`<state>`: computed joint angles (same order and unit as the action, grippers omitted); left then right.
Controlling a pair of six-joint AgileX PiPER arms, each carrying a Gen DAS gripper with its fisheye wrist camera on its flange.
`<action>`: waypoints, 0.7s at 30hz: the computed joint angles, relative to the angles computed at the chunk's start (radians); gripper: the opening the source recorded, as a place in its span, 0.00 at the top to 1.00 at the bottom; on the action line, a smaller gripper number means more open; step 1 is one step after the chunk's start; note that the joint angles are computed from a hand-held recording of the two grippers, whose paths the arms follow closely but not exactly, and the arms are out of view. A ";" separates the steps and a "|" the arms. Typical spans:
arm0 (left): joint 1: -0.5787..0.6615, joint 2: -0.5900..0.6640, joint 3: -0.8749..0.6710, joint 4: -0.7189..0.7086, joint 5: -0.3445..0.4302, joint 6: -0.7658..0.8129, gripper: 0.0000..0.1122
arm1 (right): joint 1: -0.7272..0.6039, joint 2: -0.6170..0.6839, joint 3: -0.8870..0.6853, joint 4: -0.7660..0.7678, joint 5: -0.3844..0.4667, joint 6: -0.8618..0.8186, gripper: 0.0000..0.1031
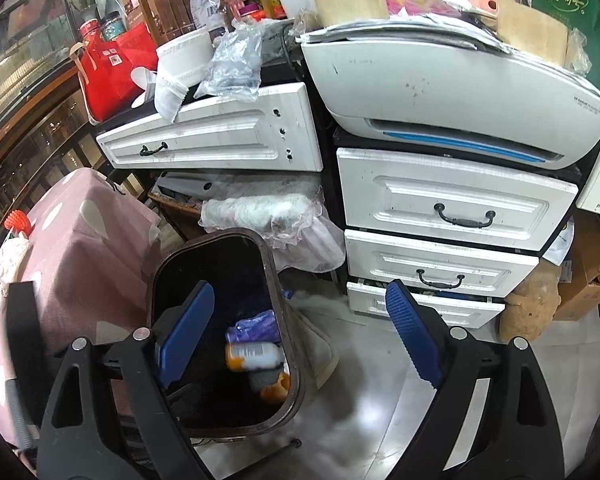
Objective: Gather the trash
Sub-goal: 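Carry the tissue and bottle to the black bin and release both, then move both grippers back over the table toward the remaining trash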
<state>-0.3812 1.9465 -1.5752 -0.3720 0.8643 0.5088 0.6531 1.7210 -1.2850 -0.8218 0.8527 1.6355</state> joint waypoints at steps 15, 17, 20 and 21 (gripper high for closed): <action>0.224 -0.357 0.205 -0.224 -0.005 0.292 0.13 | 0.085 0.141 -0.342 0.062 0.054 -0.227 0.11; 0.278 -0.378 0.215 -0.225 -0.005 0.321 0.13 | 0.098 0.202 -0.446 0.102 0.057 -0.304 0.11; 0.360 -0.398 0.225 -0.235 0.003 0.364 0.13 | 0.121 0.315 -0.635 0.174 0.076 -0.437 0.11; 0.389 -0.399 0.224 -0.239 0.005 0.375 0.13 | 0.129 0.351 -0.699 0.197 0.087 -0.478 0.11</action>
<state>0.0075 1.5472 -1.3515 -0.6107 0.8697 0.8839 0.7819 2.0718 -1.9835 -0.6251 0.9399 1.1570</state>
